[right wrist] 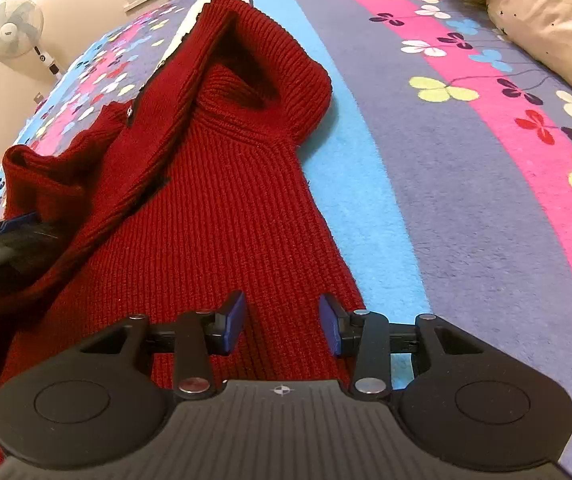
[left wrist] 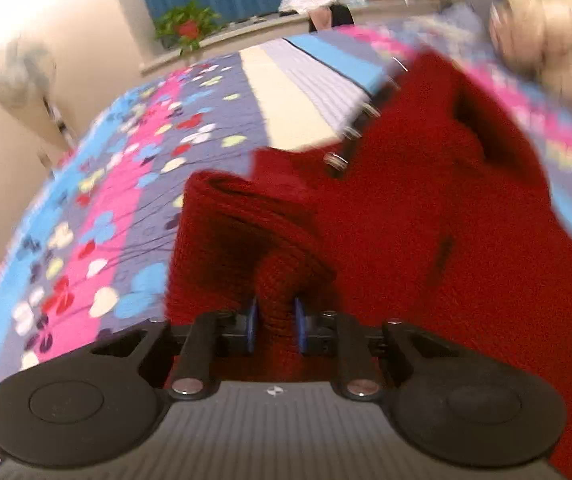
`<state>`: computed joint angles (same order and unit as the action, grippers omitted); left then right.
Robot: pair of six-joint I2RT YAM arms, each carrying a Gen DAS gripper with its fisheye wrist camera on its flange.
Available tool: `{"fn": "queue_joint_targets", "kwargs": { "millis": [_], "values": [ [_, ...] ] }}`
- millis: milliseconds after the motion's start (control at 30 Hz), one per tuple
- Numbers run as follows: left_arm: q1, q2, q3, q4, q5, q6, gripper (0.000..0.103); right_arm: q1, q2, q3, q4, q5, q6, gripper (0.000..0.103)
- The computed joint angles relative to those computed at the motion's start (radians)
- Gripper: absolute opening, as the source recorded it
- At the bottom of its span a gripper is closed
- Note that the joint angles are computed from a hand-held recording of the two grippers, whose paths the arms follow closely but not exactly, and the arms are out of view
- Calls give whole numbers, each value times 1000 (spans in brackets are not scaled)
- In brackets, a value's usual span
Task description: Fold small clothes
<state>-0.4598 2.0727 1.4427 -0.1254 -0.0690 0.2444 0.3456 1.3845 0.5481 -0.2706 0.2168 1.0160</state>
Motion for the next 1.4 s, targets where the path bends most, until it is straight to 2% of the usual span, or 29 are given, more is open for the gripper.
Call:
{"fn": "queue_joint_targets", "kwargs": {
  "millis": [67, 133, 167, 200, 233, 300, 367, 433, 467, 500, 533, 600, 667, 800, 867, 900, 933, 1000, 1067, 1133, 1200, 1267, 1300, 1367, 1400],
  "values": [
    [122, -42, 26, -17, 35, 8, 17, 2, 4, 2, 1, 3, 0, 43],
    [271, -52, 99, -77, 83, -72, 17, 7, 6, 6, -5, 7, 4, 43],
    [336, -48, 133, -94, 54, -110, 16, 8, 9, 10, -9, 10, 3, 43],
    [382, -45, 158, -104, -3, -134, 8, 15, 12, 16, -17, 16, 6, 43],
    [432, -42, 180, -119, -18, -164, 9, 21, 19, 24, -22, 21, 8, 43],
    [517, -43, 219, -183, 110, -213, 12, 35, 36, 39, -28, 32, 11, 43],
    [530, -104, 117, -104, 177, -174, 24, 47, 54, 53, -34, 41, 14, 44],
    [500, -156, 10, -29, 222, -94, 48, 59, 67, 65, -42, 54, 16, 45],
    [477, -159, -13, -19, 250, -65, 52, 64, 70, 68, -45, 59, 16, 45],
    [453, -157, -33, -13, 270, -39, 60, 67, 72, 70, -47, 61, 14, 46],
    [424, -153, -50, -11, 278, -10, 72, 70, 73, 71, -48, 62, 11, 46],
    [345, -123, -67, 0, 247, 52, 86, 68, 71, 66, -43, 61, 3, 46],
    [265, -82, -100, 62, 173, 106, 87, 62, 70, 60, -35, 56, -3, 46],
    [139, 72, -32, 109, 25, 198, 86, 64, 89, 66, -27, 64, -15, 46],
    [129, 151, 30, 111, -25, 267, 35, 68, 102, 70, -21, 69, -30, 47],
    [145, 176, 73, 78, -21, 264, 15, 66, 104, 70, -17, 69, -36, 47],
    [179, 162, 85, 61, 22, 226, 12, 65, 104, 69, -14, 69, -39, 47],
    [276, 104, 71, 108, 83, 139, 12, 62, 103, 67, -9, 67, -45, 47],
    [387, 44, 46, 175, 87, 47, 12, 62, 105, 69, -10, 69, -47, 47],
    [523, 24, 66, 190, 94, -53, 12, 65, 105, 72, -15, 73, -44, 47],
    [648, 43, 124, 159, 61, -123, 13, 73, 105, 75, -21, 81, -41, 47],
    [750, 98, 242, 25, 21, -192, 23, 79, 105, 76, -25, 86, -38, 47],
    [790, 105, 265, -18, 25, -237, 33, 81, 106, 77, -27, 88, -35, 47],
    [835, 48, 176, 22, 40, -291, 39, 82, 108, 77, -25, 94, -32, 47],
    [838, 5, 108, 59, 44, -288, 48, 87, 111, 77, -23, 99, -27, 47]
  ]
}}
